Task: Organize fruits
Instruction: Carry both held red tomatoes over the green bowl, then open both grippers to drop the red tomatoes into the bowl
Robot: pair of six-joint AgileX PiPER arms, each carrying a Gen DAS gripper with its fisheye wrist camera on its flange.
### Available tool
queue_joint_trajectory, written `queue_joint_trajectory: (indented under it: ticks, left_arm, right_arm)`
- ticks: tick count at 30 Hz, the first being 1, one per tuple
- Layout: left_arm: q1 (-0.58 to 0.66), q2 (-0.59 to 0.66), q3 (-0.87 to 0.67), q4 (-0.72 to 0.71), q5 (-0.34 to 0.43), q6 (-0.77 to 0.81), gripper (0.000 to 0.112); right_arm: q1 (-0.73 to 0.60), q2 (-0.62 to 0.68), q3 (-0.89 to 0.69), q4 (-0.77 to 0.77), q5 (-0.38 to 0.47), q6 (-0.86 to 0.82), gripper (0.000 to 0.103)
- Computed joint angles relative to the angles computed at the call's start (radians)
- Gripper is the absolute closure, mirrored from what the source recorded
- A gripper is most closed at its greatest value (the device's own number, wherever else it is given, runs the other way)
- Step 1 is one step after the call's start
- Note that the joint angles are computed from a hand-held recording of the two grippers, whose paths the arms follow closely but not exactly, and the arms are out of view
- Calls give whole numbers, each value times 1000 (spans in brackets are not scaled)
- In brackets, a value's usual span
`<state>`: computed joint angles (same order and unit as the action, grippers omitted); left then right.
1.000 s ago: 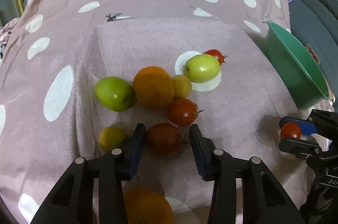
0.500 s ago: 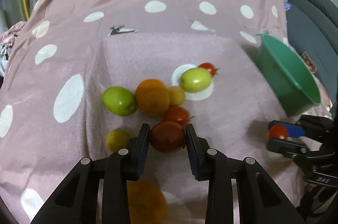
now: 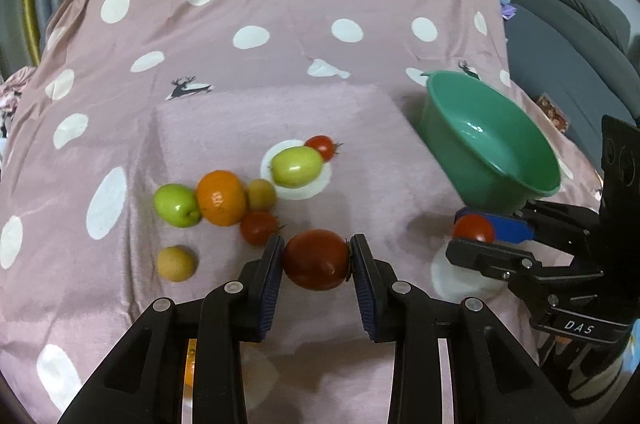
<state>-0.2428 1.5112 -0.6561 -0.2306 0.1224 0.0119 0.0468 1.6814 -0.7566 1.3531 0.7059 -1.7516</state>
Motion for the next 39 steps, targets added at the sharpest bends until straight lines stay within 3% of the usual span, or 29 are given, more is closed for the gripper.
queue_joint_trajectory:
  ticks: [6, 10, 14, 19, 21, 32, 39]
  left_arm:
    - [-63, -16, -42, 169, 20, -194, 78]
    - [-100, -2, -100, 106, 31, -136, 78]
    - [-155, 45, -191, 152, 43, -183, 78]
    - [-198, 138, -321, -97, 65, 64, 78]
    - [-212, 184, -379, -103, 87, 66, 78]
    - [-305, 373, -602, 215, 205, -219, 78]
    - [-331, 428, -655, 344, 266, -340, 78]
  right_arm:
    - [-76, -38, 6, 21, 45, -18, 74]
    - [-137, -60, 7, 36, 63, -29, 74]
    - [-222, -72, -2, 40, 107, -23, 74]
    - [-326, -76, -17, 53, 118, -24, 74]
    - [-360, -68, -28, 54, 117, -13, 74]
    - [-381, -18, -61, 32, 18, 33, 74]
    - [-395, 2, -78, 16, 23, 51, 72]
